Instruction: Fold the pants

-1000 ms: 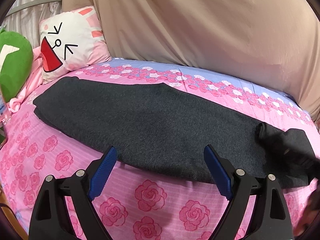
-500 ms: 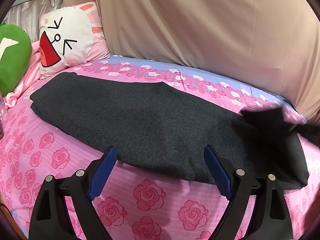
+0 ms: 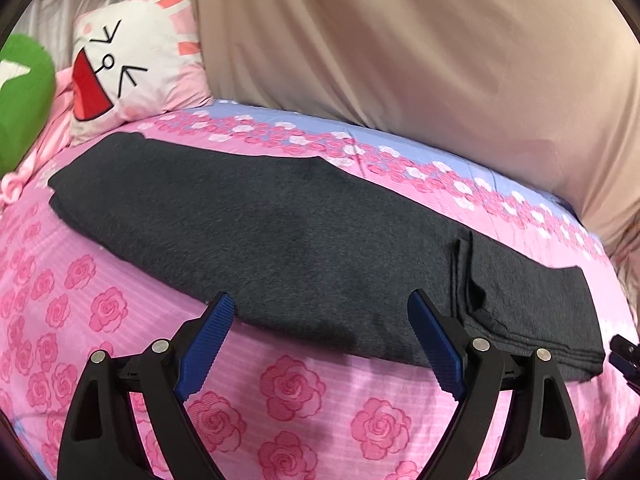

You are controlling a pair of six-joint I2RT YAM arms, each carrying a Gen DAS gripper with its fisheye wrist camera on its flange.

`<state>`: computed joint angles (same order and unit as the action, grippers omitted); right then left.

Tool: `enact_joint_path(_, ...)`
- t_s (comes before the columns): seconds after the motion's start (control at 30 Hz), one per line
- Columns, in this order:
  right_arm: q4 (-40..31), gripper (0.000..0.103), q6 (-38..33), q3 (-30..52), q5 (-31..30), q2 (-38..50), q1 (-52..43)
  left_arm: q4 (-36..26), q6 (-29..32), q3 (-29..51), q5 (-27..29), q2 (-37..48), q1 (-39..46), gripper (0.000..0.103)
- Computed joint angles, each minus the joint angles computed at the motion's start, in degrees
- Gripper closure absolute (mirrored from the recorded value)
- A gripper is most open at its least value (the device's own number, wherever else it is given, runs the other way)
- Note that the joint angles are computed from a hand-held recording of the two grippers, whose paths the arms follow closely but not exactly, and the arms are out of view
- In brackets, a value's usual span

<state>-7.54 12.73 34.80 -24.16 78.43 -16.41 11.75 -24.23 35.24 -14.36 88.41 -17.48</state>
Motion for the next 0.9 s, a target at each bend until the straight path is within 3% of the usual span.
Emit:
enact_joint_path(0.1, 2.87, 0.044, 1.53, 1.03, 0.28, 4.1, 2.47, 0.68, -0.45, -0.62, -0.67, -0.43, -0.06, 0.017)
enact_joint_path(0.13, 2.49, 0.049, 0.64, 1.79, -0.52, 4.99, 2.86, 1.13, -0.8, -1.07, -0.72, -0.78, 0.12, 0.017)
enact_joint_path(0.17, 2.97, 0.056, 0.96, 2.57, -2.19, 6.76, 4.1, 1.44, -1.14, -1.42, -0.73, -1.06, 0.33, 0.017)
enact_joint_path(0.2, 3.86, 0.061, 1.41, 2.94, -0.07, 7.67, 5.39, 1.51, -1.34, -1.51, -0.75, -1.15, 0.46, 0.017)
enact_joint_path(0.23, 3.86, 0.079, 1.16, 3.21, 2.22, 7.62, 7.01, 1.52, -1.46, -1.53, -0.68, -1.16, 0.61, 0.017)
enact_joint_path(0.27, 4.12, 0.087, 1.0, 3.38, 1.77, 7.75, 7.45, 1.41, -1.52, -1.43, -0.68, -1.04, 0.65, 0.017)
enact_joint_path(0.37, 6.48, 0.09, 1.4, 0.26, -0.18, 2.17, 4.55, 1.96, -1.53, -2.25, -1.16, -1.9, 0.43, 0.017)
enact_joint_path(0.47, 4.55, 0.092, -1.72, -0.79, -2.41, -2.82, -0.68, 3.81, -1.32, -3.73, -1.26, -3.21, 0.37, 0.017)
enact_joint_path(0.63, 3.35, 0.094, -6.05, 0.3, -0.64, -1.37, -3.6, 5.22, -0.61, -4.92, -1.33, -4.45, -0.06, 0.017)
enact_joint_path(0.7, 3.31, 0.099, -7.9, -0.5, -1.01, -1.75, -8.07, 5.63, -0.55, -5.17, -1.45, -4.65, -0.22, 0.017)
enact_joint_path(0.77, 3.34, 0.103, -10.62, -1.64, 3.63, -4.24, -14.32, 5.7, -0.57, -5.25, -1.28, -4.73, -0.13, 0.017)
enact_joint_path(0.83, -0.73, 0.103, -14.04, 1.04, -1.37, -2.51, -23.85, 5.2, -0.37, -4.73, -0.71, -4.28, 0.02, 0.017)
enact_joint_path(0.9, -4.44, 0.1, -16.34, 2.04, -2.31, -5.2, -29.6, 4.45, 0.03, -3.92, -0.18, -3.6, 0.0, 0.017)
